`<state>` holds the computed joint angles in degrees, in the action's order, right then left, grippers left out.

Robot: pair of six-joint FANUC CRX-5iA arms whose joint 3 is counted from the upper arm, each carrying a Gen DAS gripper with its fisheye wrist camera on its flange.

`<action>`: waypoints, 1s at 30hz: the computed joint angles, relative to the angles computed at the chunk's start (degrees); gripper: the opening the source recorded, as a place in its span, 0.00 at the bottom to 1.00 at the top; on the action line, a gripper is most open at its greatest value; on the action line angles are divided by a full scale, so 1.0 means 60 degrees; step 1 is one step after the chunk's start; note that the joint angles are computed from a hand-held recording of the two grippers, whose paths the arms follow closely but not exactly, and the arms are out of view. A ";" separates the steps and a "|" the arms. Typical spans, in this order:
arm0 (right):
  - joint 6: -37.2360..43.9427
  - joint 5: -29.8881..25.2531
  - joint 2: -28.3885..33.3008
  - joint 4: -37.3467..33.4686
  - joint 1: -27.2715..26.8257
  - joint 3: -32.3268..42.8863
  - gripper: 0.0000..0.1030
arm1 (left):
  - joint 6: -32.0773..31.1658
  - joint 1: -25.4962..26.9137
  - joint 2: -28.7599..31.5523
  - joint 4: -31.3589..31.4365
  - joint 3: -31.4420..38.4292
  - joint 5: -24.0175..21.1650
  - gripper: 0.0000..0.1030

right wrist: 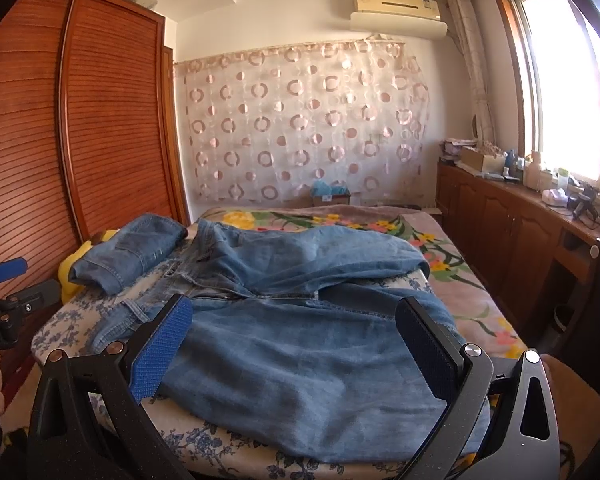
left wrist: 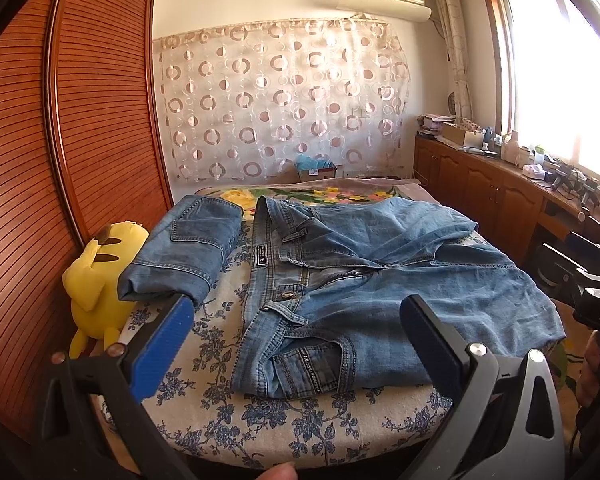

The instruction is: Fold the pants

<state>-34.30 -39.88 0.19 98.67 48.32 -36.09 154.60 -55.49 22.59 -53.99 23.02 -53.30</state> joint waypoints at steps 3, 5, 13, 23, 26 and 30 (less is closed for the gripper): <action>0.0086 -0.0043 0.0019 -0.0071 0.0037 0.0031 1.00 | -0.0016 -0.0014 0.0042 -0.0002 0.0055 -0.0036 1.00; 0.0057 -0.0032 0.0010 -0.0049 0.0031 0.0020 1.00 | -0.0021 -0.0007 0.0035 0.0007 0.0048 -0.0019 1.00; 0.0078 -0.0058 -0.0010 -0.0046 0.0043 0.0002 1.00 | 0.0002 -0.0059 0.0039 -0.0079 0.0080 -0.0033 1.00; 0.0152 -0.0099 0.0053 -0.0133 0.0075 0.0087 1.00 | -0.0020 -0.0087 0.0029 -0.0113 0.0104 -0.0039 1.00; 0.0128 -0.0092 0.0045 -0.0115 0.0068 0.0080 1.00 | 0.0008 -0.0099 0.0035 -0.0135 0.0106 -0.0050 1.00; 0.0154 -0.0098 0.0054 -0.0126 0.0075 0.0092 1.00 | 0.0028 -0.0118 0.0032 -0.0178 0.0106 -0.0047 1.00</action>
